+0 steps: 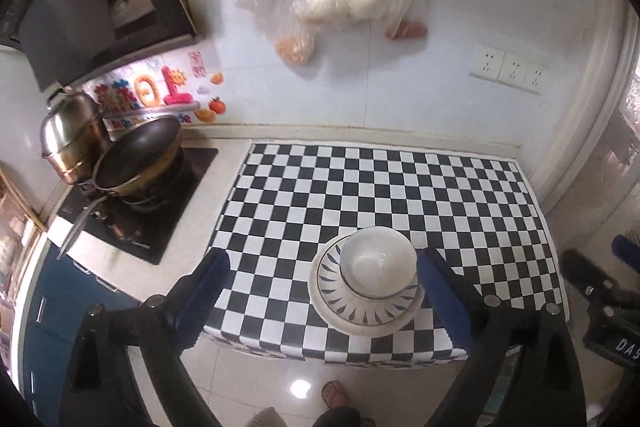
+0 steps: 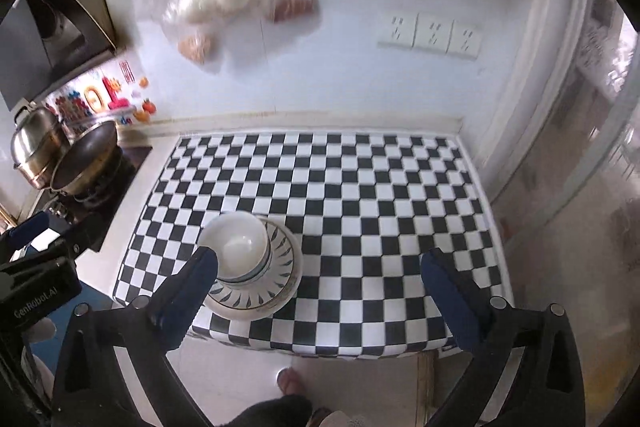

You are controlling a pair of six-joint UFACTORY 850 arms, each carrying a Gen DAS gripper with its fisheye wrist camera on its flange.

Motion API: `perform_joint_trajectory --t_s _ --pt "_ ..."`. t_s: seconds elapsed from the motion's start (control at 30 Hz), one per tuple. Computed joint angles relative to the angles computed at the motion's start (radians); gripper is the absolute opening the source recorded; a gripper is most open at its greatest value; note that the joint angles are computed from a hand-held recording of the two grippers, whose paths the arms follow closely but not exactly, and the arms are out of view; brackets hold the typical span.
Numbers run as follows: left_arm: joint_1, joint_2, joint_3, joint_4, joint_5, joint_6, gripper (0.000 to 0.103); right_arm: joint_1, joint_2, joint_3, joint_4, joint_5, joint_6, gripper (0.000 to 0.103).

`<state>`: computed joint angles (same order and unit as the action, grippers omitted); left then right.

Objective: Organize plates and bowls

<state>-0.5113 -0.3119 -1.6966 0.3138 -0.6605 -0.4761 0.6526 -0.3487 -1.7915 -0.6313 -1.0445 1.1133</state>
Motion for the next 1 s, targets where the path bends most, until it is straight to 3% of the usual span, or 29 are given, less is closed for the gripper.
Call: perform_joint_trajectory --t_s 0.5,0.77,1.0 --pt "-0.096 0.321 0.258 0.176 -0.046 -0.197 0.096 0.260 0.220 0.126 -0.207 -0.209 0.189 0.103" --pt "-0.101 0.467 0.379 0.172 -0.018 -0.177 0.096 0.407 0.220 0.107 -0.253 -0.351 0.293 0.103" --pt "-0.059 0.582 0.470 0.115 0.002 -0.064 0.096 0.521 0.160 0.036 -0.266 -0.477 0.383 0.103"
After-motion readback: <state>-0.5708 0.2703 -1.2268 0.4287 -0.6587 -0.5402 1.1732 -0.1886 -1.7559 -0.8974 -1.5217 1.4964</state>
